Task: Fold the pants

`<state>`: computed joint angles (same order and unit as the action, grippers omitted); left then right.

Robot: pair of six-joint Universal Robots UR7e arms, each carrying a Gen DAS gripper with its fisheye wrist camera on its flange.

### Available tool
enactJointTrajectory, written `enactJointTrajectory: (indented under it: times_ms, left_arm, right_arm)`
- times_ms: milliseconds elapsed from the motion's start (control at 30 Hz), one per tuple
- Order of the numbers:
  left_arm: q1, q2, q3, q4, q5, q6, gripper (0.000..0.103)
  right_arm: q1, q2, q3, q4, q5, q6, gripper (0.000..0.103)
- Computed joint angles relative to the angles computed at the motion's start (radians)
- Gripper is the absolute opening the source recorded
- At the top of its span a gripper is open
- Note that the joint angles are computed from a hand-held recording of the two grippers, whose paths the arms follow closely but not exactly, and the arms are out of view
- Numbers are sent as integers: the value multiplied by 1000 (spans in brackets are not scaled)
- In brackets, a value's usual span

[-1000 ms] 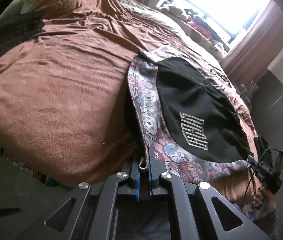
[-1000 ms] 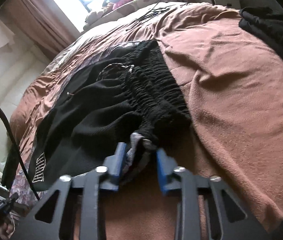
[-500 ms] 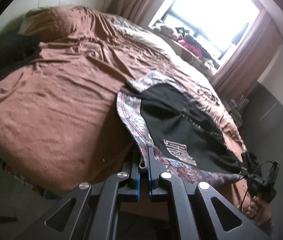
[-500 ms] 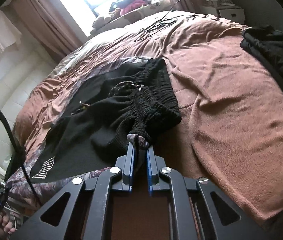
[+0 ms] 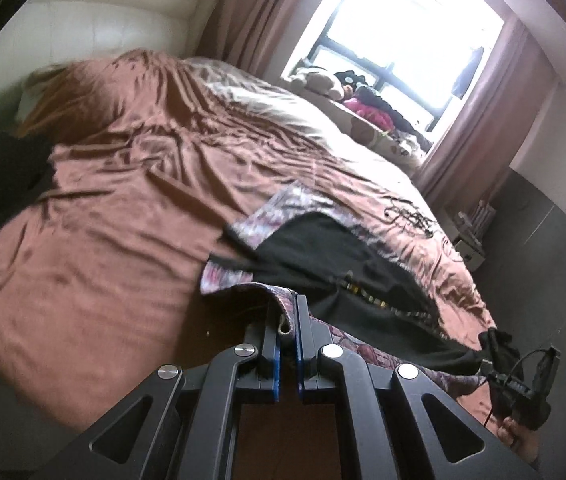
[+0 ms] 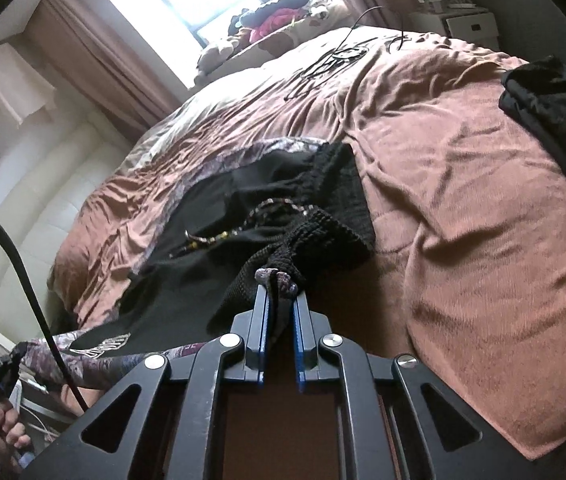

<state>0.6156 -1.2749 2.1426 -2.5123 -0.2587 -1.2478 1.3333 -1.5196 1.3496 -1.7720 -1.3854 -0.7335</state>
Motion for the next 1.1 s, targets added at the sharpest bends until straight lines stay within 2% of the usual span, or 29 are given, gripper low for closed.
enactJointTrajectory:
  times_ms: [167, 300, 467, 700, 1100]
  left_arm:
    - [71, 76, -106, -310, -12, 370, 5]
    - [135, 120, -207, -419, -51, 555, 5]
    - [205, 172, -317, -478, -101, 697, 5]
    - [305, 230, -466, -418, -194, 744, 5]
    - [514, 344, -756, -154, -410, 642, 5]
  right_arm:
    - [37, 41, -40, -19, 0, 58, 7]
    - [67, 74, -58, -39, -13, 96, 7]
    - [108, 129, -85, -76, -41, 153, 7]
    - [154, 222, -144, -109, -92, 202, 7]
    - [223, 416, -297, -112, -208, 254, 7]
